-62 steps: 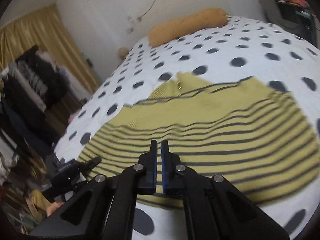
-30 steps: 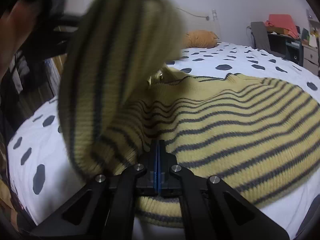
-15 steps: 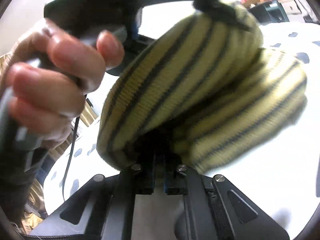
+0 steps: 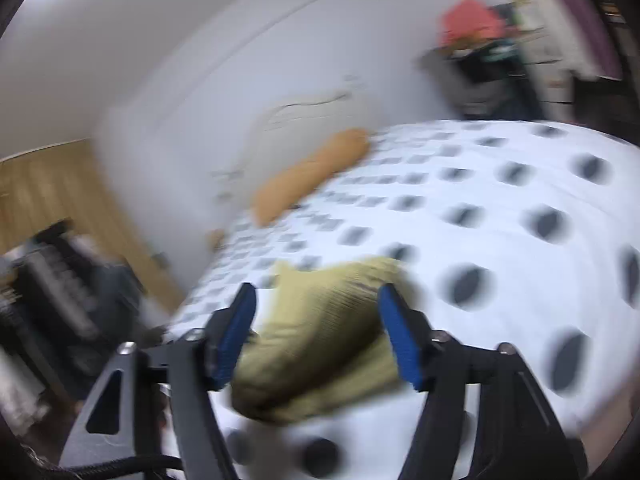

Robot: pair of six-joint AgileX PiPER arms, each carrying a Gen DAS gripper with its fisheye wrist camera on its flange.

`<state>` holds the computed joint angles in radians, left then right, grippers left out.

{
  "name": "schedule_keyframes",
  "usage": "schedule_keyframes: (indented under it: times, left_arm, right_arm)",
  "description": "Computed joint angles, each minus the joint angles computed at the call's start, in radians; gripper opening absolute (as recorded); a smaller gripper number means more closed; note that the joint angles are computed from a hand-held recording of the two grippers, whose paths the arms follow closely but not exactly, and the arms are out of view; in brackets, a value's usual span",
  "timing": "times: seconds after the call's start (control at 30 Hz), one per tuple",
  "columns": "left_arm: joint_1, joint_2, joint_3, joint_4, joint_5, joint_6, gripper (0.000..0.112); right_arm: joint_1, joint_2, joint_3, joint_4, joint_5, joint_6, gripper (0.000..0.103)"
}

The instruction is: Fold large clothes

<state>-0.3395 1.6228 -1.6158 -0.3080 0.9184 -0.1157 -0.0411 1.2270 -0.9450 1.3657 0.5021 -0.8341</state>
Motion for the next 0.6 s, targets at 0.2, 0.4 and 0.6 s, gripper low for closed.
schedule_keyframes:
  times: [0.2, 0.4, 0.6]
  left_arm:
    - [0.083, -0.036, 0.126, -0.02, -0.039, 0.0, 0.087]
    - [0.004, 0.005, 0.192, 0.127, -0.092, -0.061, 0.096]
    - [-0.063, -0.072, 0.305, 0.248, -0.145, -0.204, 0.094]
  right_arm:
    - [0.144, 0.444, -0.562, -0.531, 0.265, 0.578, 0.021]
    - [0.12, 0.409, -0.369, -0.846, 0.249, 0.857, 0.0]
    - [0.172, 0.346, -0.236, -1.002, 0.144, 0.91, 0.0]
